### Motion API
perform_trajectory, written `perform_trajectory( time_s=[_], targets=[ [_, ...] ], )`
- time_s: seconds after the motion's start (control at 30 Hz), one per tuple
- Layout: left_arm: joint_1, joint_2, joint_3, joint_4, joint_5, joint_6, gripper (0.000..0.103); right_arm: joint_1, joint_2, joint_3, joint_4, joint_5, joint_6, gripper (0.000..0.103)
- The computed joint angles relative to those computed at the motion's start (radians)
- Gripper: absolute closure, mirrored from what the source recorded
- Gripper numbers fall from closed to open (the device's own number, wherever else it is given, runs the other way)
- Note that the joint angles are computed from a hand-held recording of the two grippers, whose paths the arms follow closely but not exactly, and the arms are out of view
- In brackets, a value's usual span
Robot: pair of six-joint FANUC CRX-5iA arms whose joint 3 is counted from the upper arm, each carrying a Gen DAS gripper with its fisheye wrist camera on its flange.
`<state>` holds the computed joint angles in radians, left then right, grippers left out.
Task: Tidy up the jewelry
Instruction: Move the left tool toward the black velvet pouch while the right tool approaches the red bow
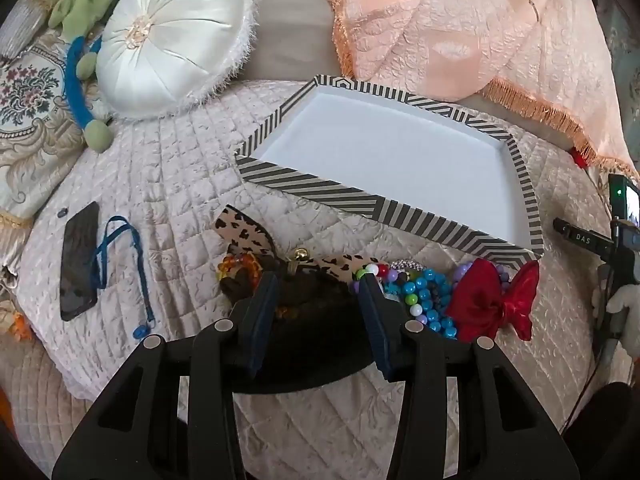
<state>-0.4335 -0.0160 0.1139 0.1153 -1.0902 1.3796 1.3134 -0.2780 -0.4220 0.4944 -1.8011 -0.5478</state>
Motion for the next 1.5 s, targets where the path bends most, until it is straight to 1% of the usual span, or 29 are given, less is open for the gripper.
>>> perform_trajectory(
  time_s=[0.07,0.13,0.17,0.27,0.43,0.53,0.67,0.83,0.93,1.13,1.3,1.5],
  targets=[
    [-0.002,-0.013,-0.005,-0.015,0.009,0.009,0.061,0.017,0.001,0.019,-0.023,0.002,-0.006,0.0],
    [-0.003,-0.027,-0.016,-0.023,0.022,0.013,0.061,0.008,-0.007,0.04,-0.028,0.016,0.018,0.0],
    [0.005,-0.038,-0.036,-0.013,0.036,0.002,0.061,0.018,-0.005,0.048,-0.027,0.022,0.012,0.0],
    [0.013,-0.047,-0.043,-0.003,0.032,-0.002,0.061,0.065,0.032,0.093,0.006,0.032,-0.006,0.0],
    [0.025,-0.065,-0.06,0.017,0.034,-0.003,0.061,0.141,0.162,0.229,0.129,-0.009,-0.002,0.0],
    [0.029,-0.076,-0.066,0.022,0.035,-0.004,0.061,0.149,0.232,0.306,0.177,-0.002,0.042,0.0],
    [0.036,-0.096,-0.083,0.035,0.043,-0.013,0.061,0.148,0.341,0.415,0.234,-0.042,0.129,0.0],
    [0.048,-0.116,-0.102,0.054,0.044,-0.028,0.061,0.16,0.388,0.459,0.303,-0.052,0.141,0.0],
    [0.056,-0.126,-0.115,0.069,0.047,-0.036,0.061,0.162,0.416,0.49,0.314,-0.048,0.156,0.0],
    [0.059,-0.144,-0.134,0.084,0.054,-0.057,0.061,0.169,0.426,0.499,0.305,-0.029,0.144,0.0],
    [0.065,-0.157,-0.151,0.105,0.063,-0.075,0.061,0.173,0.441,0.519,0.299,-0.055,0.143,0.0],
    [0.069,-0.161,-0.163,0.121,0.063,-0.083,0.061,0.173,0.445,0.526,0.29,-0.059,0.139,0.0]
  ],
)
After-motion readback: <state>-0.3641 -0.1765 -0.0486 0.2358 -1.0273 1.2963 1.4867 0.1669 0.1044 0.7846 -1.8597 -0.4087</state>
